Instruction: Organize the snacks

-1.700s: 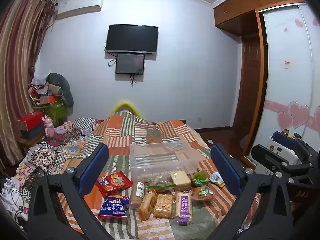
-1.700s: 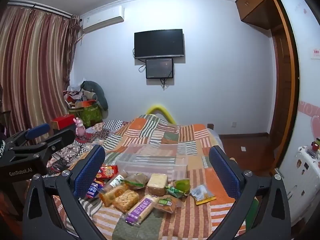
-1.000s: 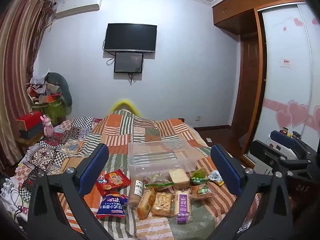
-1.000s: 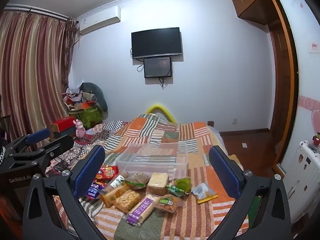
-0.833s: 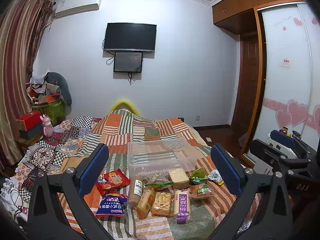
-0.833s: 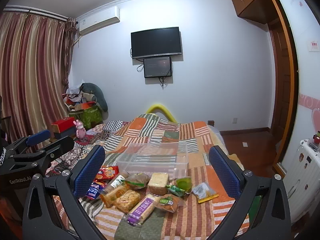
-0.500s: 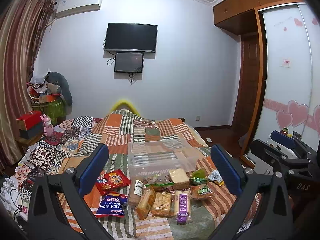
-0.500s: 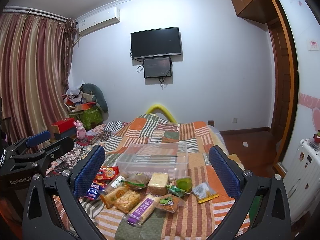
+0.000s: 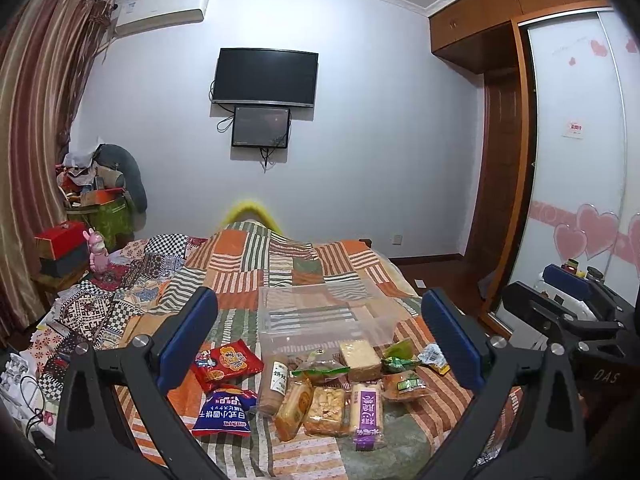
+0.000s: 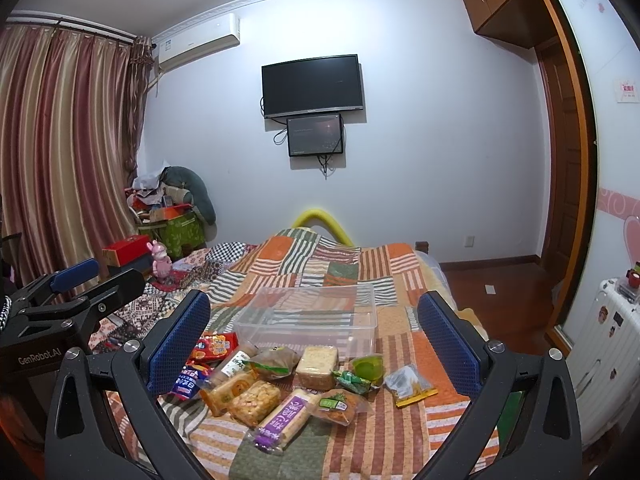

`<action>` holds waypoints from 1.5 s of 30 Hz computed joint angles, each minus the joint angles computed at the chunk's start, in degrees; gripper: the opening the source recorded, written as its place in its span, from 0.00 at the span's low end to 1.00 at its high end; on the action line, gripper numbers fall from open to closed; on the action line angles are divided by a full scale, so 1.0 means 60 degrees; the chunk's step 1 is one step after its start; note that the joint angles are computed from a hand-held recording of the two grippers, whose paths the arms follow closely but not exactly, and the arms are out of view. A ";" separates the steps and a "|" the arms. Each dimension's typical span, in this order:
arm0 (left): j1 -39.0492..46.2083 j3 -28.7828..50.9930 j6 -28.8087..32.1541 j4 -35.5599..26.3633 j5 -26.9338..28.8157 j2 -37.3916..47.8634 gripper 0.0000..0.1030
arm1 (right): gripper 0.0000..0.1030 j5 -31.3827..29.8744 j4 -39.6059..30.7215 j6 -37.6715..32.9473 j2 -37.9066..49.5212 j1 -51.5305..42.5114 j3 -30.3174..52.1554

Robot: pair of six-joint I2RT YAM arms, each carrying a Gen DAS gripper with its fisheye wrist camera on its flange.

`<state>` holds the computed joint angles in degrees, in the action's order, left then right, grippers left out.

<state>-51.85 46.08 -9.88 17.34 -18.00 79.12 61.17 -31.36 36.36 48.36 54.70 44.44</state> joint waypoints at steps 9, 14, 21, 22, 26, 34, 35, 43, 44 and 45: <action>0.0019 0.0003 0.0015 0.0042 0.0023 0.0025 1.00 | 1.00 0.0010 0.0028 -0.0012 0.0020 -0.0001 0.0003; -0.0023 0.0005 0.0046 0.0058 -0.0037 0.0008 1.00 | 1.00 -0.0024 0.0052 -0.0021 0.0043 -0.0021 0.0003; -0.0077 0.0023 0.0130 0.0113 -0.0110 0.0036 1.00 | 1.00 -0.0070 0.0107 -0.0017 0.0059 -0.0037 -0.0003; -0.0124 -0.0042 0.0137 0.0163 -0.0168 0.0018 1.00 | 1.00 -0.0073 0.0132 -0.0002 0.0081 -0.0032 -0.0010; -0.0128 -0.0073 0.0140 0.0194 -0.0185 0.0028 1.00 | 1.00 -0.0182 0.0224 -0.0065 0.0079 -0.0124 -0.0036; 0.0003 -0.0168 0.0232 0.0509 -0.0052 0.0198 1.00 | 1.00 -0.0176 0.0568 -0.0259 0.0103 -0.0213 -0.0235; 0.0038 -0.0169 0.0237 0.0543 -0.0021 0.0248 1.00 | 1.00 -0.0133 0.0606 -0.0263 0.0116 -0.0220 -0.0268; 0.0652 0.0217 0.0158 0.0213 0.0446 0.0903 0.83 | 0.94 -0.1228 0.1202 -0.0576 -0.0064 -0.1141 -0.0743; 0.0758 0.0273 0.0127 0.0171 0.0517 0.1023 0.83 | 0.92 -0.1398 0.1235 -0.0597 -0.0077 -0.1286 -0.0805; 0.0895 0.0329 0.0096 0.0126 0.0632 0.1146 0.82 | 0.90 -0.1561 0.1245 -0.0595 -0.0041 -0.1452 -0.0855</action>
